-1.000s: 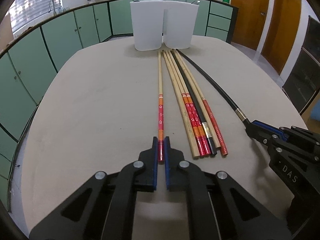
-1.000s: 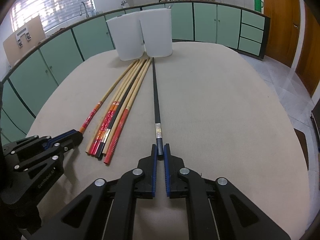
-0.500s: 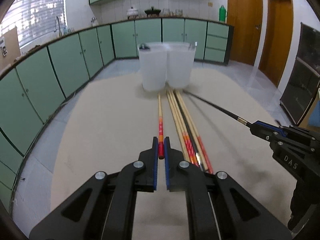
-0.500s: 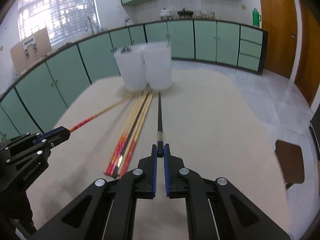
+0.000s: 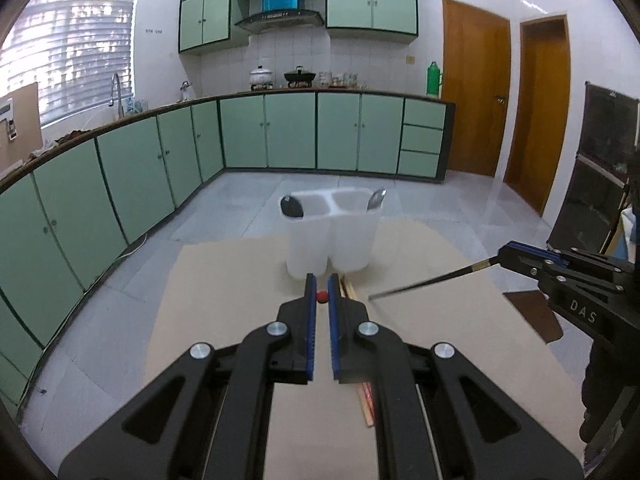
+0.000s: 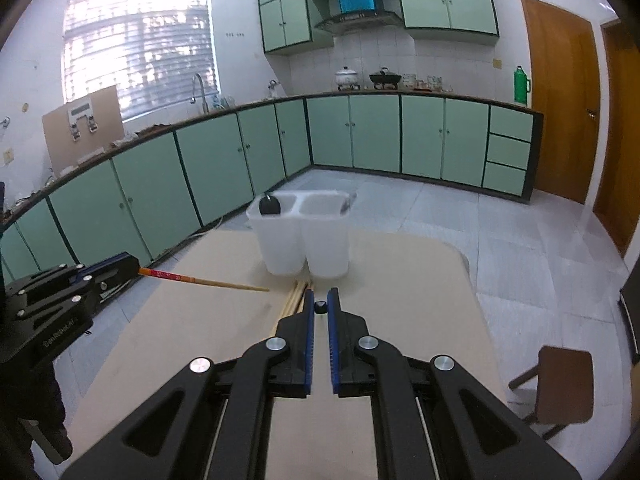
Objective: Organize utensils
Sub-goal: 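Carry both chopsticks over the white holder and open both tools to drop them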
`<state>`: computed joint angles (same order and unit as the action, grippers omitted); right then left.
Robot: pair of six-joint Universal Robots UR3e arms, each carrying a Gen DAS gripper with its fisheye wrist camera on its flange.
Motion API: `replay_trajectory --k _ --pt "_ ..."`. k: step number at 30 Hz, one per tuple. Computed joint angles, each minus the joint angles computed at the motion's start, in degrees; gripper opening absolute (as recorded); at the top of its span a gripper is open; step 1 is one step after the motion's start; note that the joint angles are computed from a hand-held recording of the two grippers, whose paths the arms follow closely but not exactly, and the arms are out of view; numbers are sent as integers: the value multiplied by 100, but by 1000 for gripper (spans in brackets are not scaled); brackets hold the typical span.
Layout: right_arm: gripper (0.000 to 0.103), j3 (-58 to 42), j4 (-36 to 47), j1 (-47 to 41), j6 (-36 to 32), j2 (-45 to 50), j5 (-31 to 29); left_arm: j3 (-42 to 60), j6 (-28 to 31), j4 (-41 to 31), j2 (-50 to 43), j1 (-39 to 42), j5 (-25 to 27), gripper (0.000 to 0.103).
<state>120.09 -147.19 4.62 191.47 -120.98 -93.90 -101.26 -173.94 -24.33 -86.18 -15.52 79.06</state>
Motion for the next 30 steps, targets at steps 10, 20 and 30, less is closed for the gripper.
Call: replay_trajectory --k 10,20,30 --pt "6 -1327 802 -871 -713 370 958 1340 131 -918 -340 282 -570 5" --pt "6 -3010 903 -1271 -836 1318 1378 3280 293 -1859 -1014 443 -982 5" --pt "6 -5580 917 -1078 -621 3335 1032 6746 -132 -2435 -3261 80 -475 5"
